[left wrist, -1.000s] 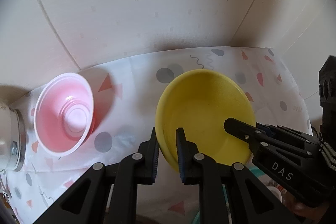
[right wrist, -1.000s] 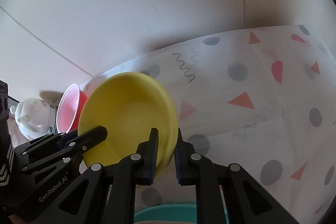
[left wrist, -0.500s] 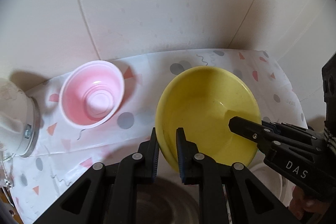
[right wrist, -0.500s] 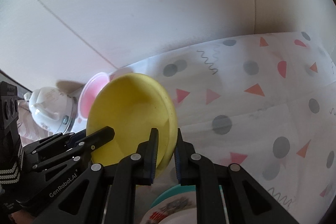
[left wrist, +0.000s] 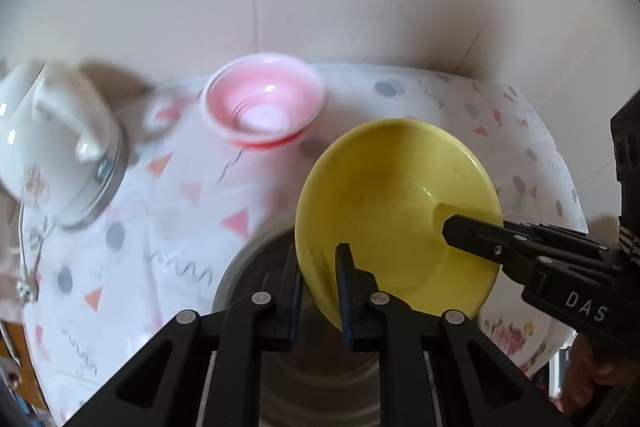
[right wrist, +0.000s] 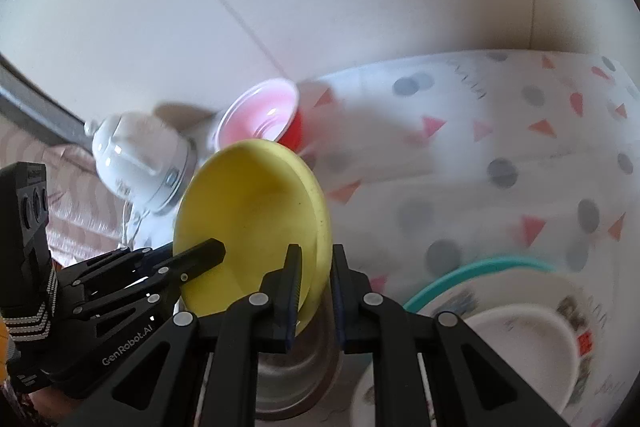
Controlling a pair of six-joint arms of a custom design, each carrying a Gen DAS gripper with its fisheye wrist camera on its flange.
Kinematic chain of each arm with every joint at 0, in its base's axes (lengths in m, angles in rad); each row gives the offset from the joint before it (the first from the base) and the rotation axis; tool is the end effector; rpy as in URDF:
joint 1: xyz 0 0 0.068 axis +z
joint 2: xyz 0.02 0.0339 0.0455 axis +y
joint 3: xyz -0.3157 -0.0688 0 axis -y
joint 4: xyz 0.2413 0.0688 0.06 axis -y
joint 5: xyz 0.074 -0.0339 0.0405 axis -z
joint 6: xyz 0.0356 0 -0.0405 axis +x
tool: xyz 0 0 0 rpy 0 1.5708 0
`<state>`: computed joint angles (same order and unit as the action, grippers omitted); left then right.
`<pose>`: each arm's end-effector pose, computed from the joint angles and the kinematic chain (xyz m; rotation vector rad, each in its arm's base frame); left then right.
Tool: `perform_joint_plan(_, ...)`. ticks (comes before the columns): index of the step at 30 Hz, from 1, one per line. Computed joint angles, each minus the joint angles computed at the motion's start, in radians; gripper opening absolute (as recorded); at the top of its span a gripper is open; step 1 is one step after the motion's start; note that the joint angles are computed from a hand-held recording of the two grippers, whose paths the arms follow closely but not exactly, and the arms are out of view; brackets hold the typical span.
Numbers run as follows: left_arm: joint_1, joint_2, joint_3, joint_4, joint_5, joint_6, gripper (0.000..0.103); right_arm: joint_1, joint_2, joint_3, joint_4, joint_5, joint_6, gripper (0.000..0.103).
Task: Organize plates and bowls
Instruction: 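Lift the yellow bowl with the right gripper and carry it over the steel bowl, then lower the yellow bowl into the steel bowl with the right gripper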
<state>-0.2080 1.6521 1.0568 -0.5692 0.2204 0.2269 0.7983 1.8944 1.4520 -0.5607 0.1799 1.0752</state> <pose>0.3135 -0.0741 0.2426 0.6471 2.6416 -0.2955 0.2996 0.2983 0.2718 0.4305 2.5893 0.4765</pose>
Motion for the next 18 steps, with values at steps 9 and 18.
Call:
perform_joint_plan(9, 0.09, -0.007, -0.112, 0.017, 0.005, 0.063, 0.016, 0.059, 0.105, 0.105, -0.073, -0.028, 0.019, 0.014)
perform_joint_plan(18, 0.095, -0.009, -0.154, 0.041, -0.024, 0.1, 0.016, 0.081, 0.164, 0.164, -0.133, -0.041, 0.033, 0.014)
